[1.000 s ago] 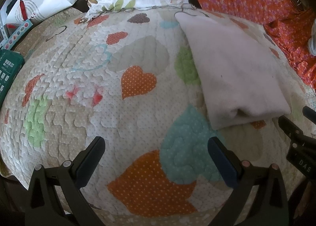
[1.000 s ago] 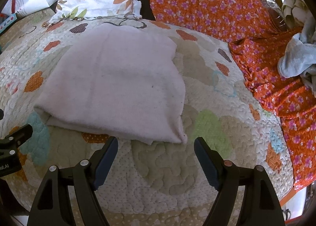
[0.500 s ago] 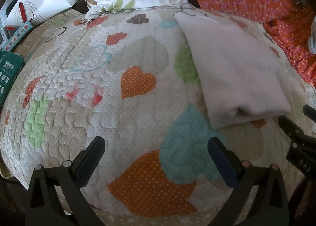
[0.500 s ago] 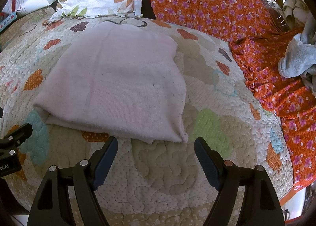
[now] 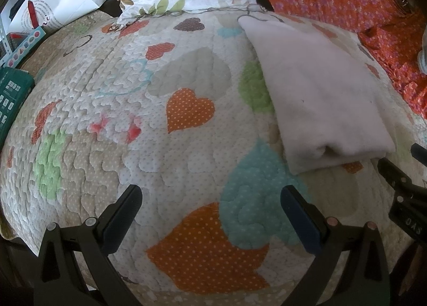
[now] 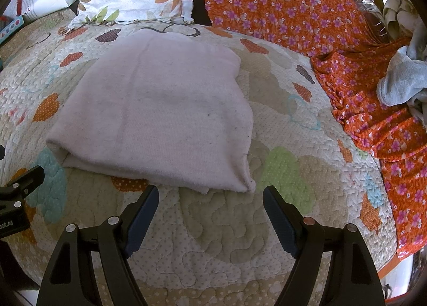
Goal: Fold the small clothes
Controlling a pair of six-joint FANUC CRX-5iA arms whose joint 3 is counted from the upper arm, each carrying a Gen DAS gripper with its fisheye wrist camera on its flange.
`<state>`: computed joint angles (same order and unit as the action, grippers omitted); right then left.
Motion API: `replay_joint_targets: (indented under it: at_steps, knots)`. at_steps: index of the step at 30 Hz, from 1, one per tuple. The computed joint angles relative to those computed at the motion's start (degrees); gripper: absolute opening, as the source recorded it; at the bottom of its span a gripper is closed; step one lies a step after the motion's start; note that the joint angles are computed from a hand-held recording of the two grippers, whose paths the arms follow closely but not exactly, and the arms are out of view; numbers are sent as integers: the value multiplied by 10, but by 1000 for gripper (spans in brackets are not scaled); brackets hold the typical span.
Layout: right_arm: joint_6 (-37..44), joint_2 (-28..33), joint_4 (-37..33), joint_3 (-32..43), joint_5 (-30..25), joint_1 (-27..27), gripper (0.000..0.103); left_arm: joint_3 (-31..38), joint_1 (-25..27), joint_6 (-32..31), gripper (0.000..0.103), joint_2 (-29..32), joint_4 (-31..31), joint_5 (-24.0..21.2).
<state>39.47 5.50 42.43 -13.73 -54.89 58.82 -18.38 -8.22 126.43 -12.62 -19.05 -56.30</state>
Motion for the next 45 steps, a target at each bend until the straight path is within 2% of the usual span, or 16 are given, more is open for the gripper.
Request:
replay_joint_targets:
  at_steps: [15, 33, 37, 41, 45]
  knots:
    - [-2, 1, 2, -1, 0, 2, 84, -10, 16, -15, 103, 1, 26, 7]
    - [-13, 3, 25, -6, -4, 3, 85, 1, -4, 9, 103, -2, -3, -1]
    - [-42, 10, 78, -17, -30, 5, 85, 1, -7, 18, 103, -5, -7, 2]
    - [-76, 28, 143, -24, -83, 6, 87, 4, -13, 30, 103, -2, -13, 2]
    - [-53, 23, 101, -9, -76, -3, 89, -6, -2, 16, 103, -9, 6, 14]
